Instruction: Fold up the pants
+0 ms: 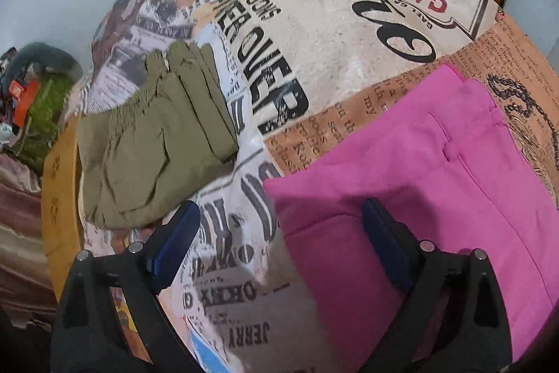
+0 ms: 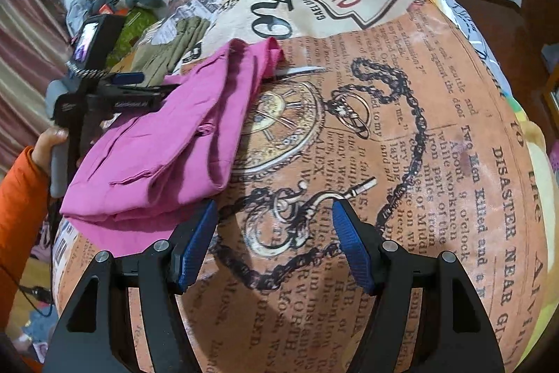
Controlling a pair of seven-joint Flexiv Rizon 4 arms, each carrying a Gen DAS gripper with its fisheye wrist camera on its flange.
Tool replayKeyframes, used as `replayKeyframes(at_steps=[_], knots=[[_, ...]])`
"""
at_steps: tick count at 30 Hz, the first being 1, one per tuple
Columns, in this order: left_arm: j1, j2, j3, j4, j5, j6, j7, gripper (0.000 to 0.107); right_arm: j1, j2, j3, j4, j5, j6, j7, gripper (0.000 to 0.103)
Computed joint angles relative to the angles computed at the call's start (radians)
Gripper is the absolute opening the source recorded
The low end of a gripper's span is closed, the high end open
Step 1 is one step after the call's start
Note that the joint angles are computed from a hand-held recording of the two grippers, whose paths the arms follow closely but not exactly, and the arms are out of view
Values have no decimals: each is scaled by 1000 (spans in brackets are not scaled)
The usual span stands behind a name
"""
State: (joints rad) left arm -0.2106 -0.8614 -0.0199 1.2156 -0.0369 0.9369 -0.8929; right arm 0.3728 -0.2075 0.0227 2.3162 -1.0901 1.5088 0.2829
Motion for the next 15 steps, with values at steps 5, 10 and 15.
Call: replayKeyframes(at_steps=[5, 10, 15], knots=[[28, 46, -8, 64, -6, 7, 23, 95, -5, 34, 18, 13, 7, -32, -7, 66], [62, 112, -17, 159, -27, 32, 49, 95, -23, 72, 53, 22, -3, -75, 9, 66], [100, 198, -23, 310, -27, 151, 109, 95, -41, 85, 73, 20, -47, -66, 57, 66]])
